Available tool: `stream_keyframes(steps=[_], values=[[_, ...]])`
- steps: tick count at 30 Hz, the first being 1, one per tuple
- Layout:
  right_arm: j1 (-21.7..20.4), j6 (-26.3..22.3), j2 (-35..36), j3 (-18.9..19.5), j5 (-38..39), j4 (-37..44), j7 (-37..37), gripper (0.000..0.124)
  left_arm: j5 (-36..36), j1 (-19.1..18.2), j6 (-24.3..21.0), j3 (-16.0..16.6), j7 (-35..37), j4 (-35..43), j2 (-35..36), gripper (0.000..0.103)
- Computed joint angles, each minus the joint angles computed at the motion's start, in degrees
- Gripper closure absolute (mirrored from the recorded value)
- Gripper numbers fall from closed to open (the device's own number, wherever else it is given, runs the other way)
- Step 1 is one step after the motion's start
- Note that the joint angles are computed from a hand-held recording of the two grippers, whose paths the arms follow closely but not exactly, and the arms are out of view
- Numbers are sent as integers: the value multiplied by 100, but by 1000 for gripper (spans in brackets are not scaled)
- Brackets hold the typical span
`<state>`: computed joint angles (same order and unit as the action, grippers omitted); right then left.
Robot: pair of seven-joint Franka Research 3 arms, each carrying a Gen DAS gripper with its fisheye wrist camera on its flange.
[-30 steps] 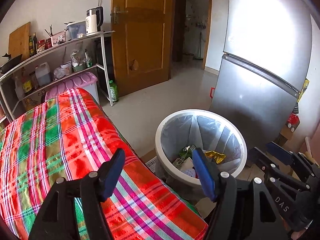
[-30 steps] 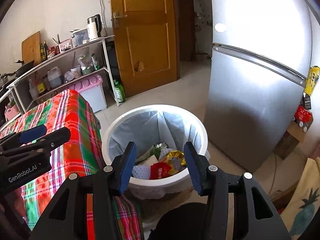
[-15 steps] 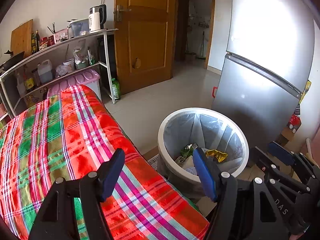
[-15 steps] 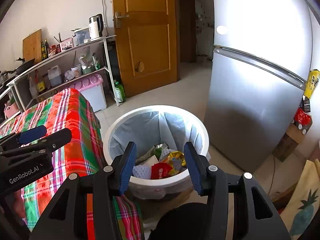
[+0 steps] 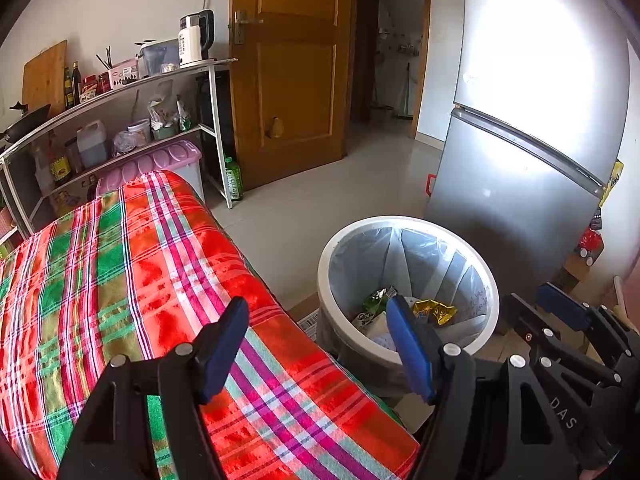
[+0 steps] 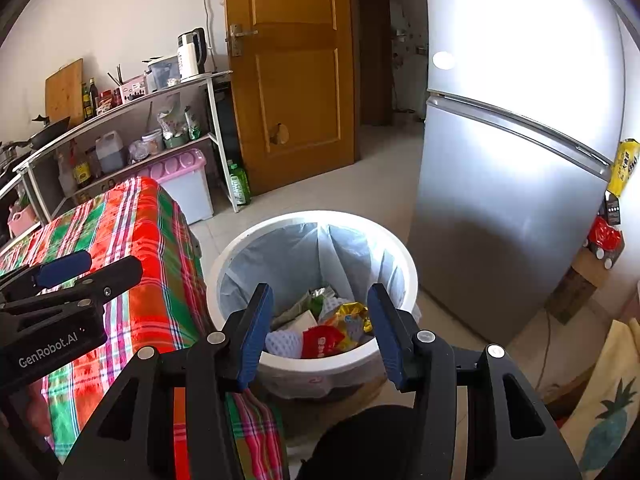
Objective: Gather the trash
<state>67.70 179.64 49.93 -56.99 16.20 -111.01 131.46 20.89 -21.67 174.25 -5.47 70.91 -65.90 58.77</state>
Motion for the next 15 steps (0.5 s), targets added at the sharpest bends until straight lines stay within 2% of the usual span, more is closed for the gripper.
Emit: stream_keyframes(steps=[15], values=[[15,15,4,-2,31,-25,-32,74,-11,-8,-12,18,-6,36,19,29]])
